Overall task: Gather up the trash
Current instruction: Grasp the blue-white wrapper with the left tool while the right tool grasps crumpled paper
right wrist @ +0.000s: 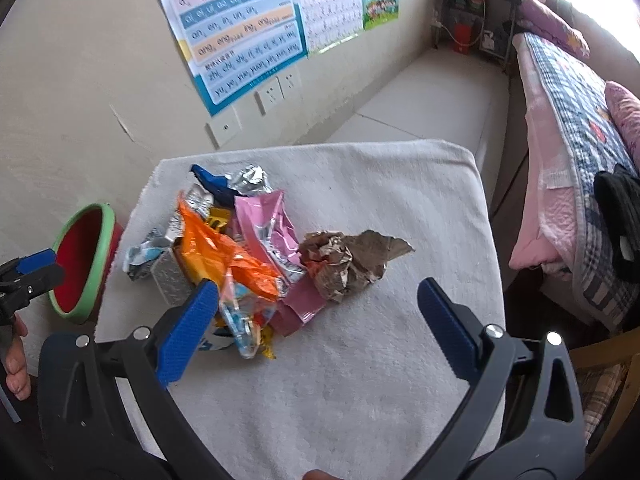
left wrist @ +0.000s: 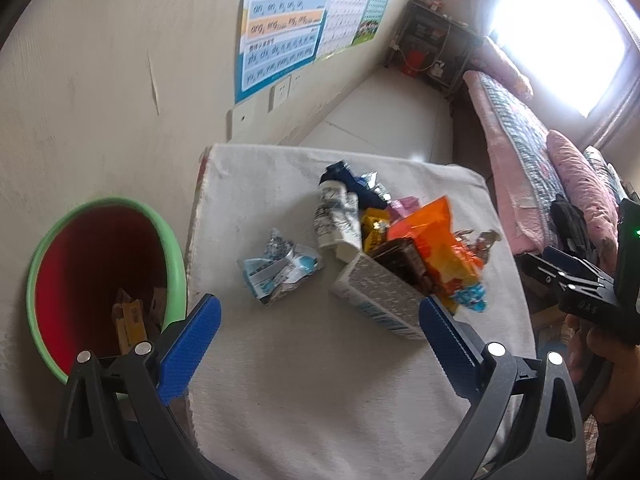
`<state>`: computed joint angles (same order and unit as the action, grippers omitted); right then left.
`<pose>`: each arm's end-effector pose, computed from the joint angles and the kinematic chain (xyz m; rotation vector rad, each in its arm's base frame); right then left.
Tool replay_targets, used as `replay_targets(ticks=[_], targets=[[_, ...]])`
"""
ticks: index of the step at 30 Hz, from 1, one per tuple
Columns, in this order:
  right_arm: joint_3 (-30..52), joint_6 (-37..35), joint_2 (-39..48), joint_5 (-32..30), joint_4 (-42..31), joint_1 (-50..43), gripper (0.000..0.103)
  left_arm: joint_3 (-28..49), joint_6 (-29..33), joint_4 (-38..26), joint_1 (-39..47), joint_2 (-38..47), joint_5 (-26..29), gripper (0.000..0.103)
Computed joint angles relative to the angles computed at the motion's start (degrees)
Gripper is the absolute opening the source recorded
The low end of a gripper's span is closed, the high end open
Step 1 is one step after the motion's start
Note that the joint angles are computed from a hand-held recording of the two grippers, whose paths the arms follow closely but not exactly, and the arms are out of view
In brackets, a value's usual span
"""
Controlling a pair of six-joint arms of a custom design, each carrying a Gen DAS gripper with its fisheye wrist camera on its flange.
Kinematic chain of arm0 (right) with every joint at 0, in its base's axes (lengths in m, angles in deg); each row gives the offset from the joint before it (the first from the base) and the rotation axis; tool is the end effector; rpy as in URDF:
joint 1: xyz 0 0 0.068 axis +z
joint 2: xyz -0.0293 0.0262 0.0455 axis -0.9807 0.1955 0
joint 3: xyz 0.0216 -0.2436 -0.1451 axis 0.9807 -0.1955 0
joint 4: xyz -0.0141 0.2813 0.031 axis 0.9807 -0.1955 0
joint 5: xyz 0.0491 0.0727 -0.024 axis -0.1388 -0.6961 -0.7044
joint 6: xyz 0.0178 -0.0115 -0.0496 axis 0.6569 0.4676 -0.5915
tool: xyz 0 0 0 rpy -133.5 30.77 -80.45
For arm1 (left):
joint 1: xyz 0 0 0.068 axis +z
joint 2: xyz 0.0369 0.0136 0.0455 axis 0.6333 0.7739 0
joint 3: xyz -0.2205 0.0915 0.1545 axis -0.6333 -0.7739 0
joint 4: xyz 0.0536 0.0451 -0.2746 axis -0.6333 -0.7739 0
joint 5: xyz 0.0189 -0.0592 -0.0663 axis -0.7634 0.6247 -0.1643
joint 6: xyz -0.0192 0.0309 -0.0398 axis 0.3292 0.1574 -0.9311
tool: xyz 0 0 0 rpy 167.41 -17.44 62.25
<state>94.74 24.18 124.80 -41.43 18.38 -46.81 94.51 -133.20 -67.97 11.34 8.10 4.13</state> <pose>0.2915 0.1872 0.1875 -0.7080 2.5036 0.4007 0.1289 -0.0578 0.1986 -0.6074 2.5276 -0.1448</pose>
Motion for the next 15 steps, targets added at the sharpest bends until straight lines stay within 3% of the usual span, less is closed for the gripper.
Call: replay_targets(ticks=[7, 15], targets=[[3.05, 1.38, 6.8, 0.81, 0.65, -0.29, 0.098, -4.48, 8.05, 7.35, 10.88, 3.93, 6.68, 0.095], [6.2, 1.22, 12.84, 1.68, 0.28, -1.28, 0.098, -6.67, 15.1, 18.48, 18.57, 15.13, 11.46, 0.095]])
